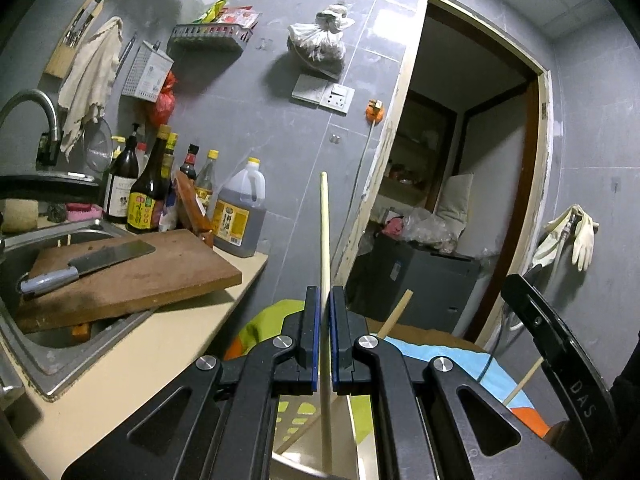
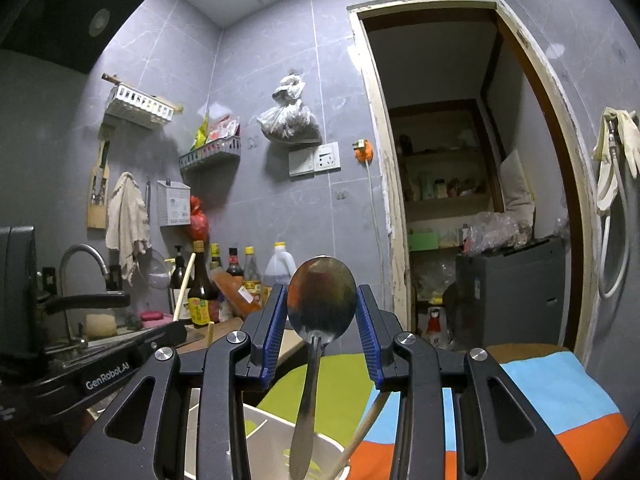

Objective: Organize utensils
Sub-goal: 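Carry chopstick and spoon to the caddy and release both into it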

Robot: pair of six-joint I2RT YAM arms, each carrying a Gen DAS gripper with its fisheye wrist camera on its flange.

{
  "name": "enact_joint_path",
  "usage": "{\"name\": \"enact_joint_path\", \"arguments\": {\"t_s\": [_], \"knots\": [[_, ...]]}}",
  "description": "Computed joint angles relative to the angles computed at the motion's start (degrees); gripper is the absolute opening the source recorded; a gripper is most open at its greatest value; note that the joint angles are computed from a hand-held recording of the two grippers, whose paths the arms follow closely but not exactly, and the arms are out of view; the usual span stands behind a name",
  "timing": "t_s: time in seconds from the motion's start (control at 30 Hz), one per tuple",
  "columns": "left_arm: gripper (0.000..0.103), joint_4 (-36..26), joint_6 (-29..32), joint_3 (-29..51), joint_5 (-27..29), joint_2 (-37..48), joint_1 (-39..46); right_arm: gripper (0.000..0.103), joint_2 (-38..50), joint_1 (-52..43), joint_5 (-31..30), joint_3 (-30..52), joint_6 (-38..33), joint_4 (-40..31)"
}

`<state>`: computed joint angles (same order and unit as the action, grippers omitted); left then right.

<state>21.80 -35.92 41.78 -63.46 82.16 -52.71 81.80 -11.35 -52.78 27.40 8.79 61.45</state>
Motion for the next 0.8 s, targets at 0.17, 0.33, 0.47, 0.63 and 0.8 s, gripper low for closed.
{"name": "enact_joint_path", "arguments": {"t_s": [0.17,0.33,0.47,0.63,0.8], "knots": [[0.003,-2.8,-3.1,-0.2,1.5,-0.6,0.1,0.033,0.0,-1.0,-1.9,-0.6,-0.6,0.1],[0.004,-5.9,-5.6,0.0,2.9,-0.7,-0.3,0.038,-0.4,-2.1,-3.6,-0.5,-0.7,-1.1],[0.007,-7.2,-6.4,0.3,2.9,-0.5,-0.9,0.040,-0.4,-2.6,-4.5,-0.6,-0.2,-0.5],[0.025,-7.6,-7.6,0.3,2.4,-1.1,-1.6,0.051,-1.0,-4.5,-6.6,-0.4,2.8,1.1],[0.037,-11.6,-7.9,3.1,-0.1,-1.8,-3.5,0.056,-2.9,-7.2,-8.6,0.9,4.8,-0.1]]}}
